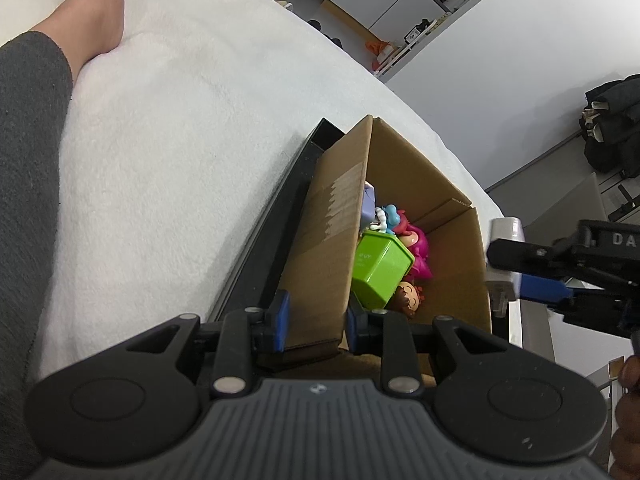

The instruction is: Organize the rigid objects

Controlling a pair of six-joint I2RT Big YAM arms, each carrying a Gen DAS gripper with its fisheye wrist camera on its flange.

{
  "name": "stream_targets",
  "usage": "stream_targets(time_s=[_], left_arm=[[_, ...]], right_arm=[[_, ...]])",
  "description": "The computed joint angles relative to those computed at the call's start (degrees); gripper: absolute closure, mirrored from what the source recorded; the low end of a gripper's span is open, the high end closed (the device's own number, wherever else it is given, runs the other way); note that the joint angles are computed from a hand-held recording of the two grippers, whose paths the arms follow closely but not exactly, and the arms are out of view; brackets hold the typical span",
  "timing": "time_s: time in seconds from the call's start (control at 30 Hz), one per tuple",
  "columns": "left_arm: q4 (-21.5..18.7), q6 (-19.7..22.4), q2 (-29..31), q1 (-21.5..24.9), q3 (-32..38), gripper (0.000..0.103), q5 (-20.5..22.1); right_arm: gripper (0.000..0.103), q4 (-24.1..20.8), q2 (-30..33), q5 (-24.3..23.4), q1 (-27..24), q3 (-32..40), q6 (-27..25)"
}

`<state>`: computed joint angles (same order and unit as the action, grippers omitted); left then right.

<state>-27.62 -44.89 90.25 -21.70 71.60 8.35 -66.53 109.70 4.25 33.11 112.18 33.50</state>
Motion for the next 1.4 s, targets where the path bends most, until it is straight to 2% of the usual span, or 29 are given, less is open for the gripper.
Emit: stream_targets(time_s=[0.4, 0.53, 0.8, 0.97, 1.07, 1.17, 1.33, 1.4], left_arm=[[0.2, -0.5, 0.0, 0.2, -0.2, 0.077, 0.6], [0.2, -0.4, -0.1, 0.1, -0.2, 0.077, 0.1], [0.3, -0.3, -0.2, 0.1, -0.3, 0.077, 0.3], [-0.4, 0.2, -0.4, -0.3, 0.1, 0.078, -0.7], [-1.9, 0.2, -0.3, -0.4, 0.8, 0.078, -1.1], [-3.9, 0.3, -0.2, -0.3, 1.9, 0.077, -1.2], [-7.5, 4.0, -0.6, -0.3, 4.0, 0.076, -1.4], [-8.9, 5.8, -1.0, -0.6, 4.9, 0.076, -2.1]], right_arm=[[0.065, 1.8, 2.9, -4.3, 0.8, 1.8, 1.6], [0.064, 4.2, 2.2, -4.6, 0.9, 1.0, 1.3], [0.064, 4.4, -0.4, -4.6, 0.5, -1.9, 1.9], [0.060, 5.0, -2.2, -5.2, 0.4, -4.8, 2.8], [0.056, 5.2, -3.5, -5.0, 0.1, -6.6, 3.6], [0.047, 5.7, -5.1, -4.7, -0.1, -8.6, 3.9], [0.030, 6.9, -8.2, -4.5, -0.6, -12.0, 3.9], [0.026, 6.9, -9.6, -3.8, -0.8, -13.5, 4.2]])
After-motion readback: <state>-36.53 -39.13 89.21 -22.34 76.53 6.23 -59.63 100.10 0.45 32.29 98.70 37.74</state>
